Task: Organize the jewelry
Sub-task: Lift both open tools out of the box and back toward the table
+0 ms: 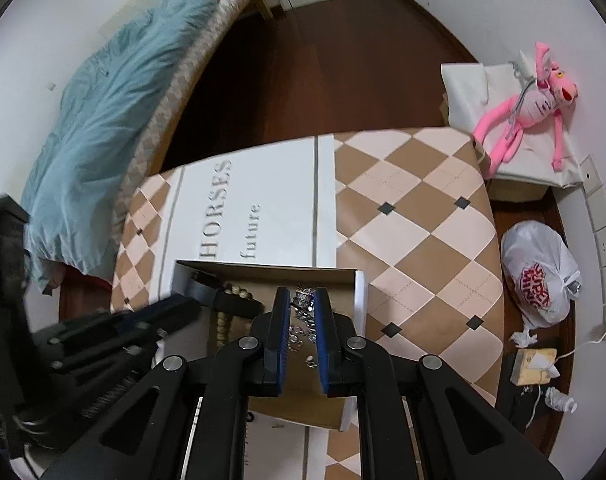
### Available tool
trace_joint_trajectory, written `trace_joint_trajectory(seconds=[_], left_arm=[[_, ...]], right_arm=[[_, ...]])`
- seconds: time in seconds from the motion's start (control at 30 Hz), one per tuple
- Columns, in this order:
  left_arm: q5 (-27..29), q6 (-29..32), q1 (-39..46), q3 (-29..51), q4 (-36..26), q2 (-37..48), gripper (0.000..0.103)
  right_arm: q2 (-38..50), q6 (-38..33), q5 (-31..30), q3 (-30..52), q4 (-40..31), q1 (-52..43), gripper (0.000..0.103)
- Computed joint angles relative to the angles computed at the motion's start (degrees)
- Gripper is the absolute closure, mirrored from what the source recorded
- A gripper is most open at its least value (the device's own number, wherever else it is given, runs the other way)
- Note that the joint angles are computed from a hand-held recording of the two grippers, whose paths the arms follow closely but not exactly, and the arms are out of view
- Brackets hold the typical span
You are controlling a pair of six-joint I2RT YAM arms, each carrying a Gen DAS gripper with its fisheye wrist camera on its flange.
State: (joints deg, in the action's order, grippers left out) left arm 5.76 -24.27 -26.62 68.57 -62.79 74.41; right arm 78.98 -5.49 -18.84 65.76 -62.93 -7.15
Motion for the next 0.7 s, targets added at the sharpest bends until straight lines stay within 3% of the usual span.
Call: trace_joint_trajectory(seconds=[0.1, 0.17, 0.23, 0.3, 0.43, 0.5, 0.53, 0.7], left_arm=[[-1.8, -0.2, 0.9, 0.6, -0.3, -0.8, 0.035], [-3.2, 0.0, 1.3, 0.6, -0.5, -1.3, 0.029], [-5.7, -0.1, 1.3, 0.7, -1.4, -1.7, 0.015], [-7.3, -0.4, 1.3, 0.1, -1.7, -2.5, 0.008], [-11.3, -1.4, 0.3, -2.2, -1.9, -5.0, 0.007], [-13.4, -2.4, -0.6, -3.9, -2.2, -6.6, 0.006], [-14.3, -2.9, -1.1, -4.8, -2.3, -7.2, 0.006], [-17.4, -4.8, -3.9, -8.5, -2.8, -10.1, 0.006]], right_arm=[[0.5, -0.4, 0.1, 0.1, -0.2, -0.4, 0.082], [0.4, -0.5, 0.1, 0.2, -0.2, -0.8, 0.060], [0.1, -0.6, -0.3, 0.2, -0.4, -1.4, 0.057], [-0.7, -0.6, 0.4, 0.0, -0.2, -1.4, 0.057], [-4.5, 0.0, 5.8, -2.5, 0.9, 0.2, 0.053], [-6.6, 0.8, 10.4, -4.3, 1.4, 2.0, 0.024], [-7.3, 1.2, 11.9, -5.1, 1.6, 2.5, 0.004], [-12.5, 3.8, 18.7, -10.6, 2.2, 6.1, 0.002]])
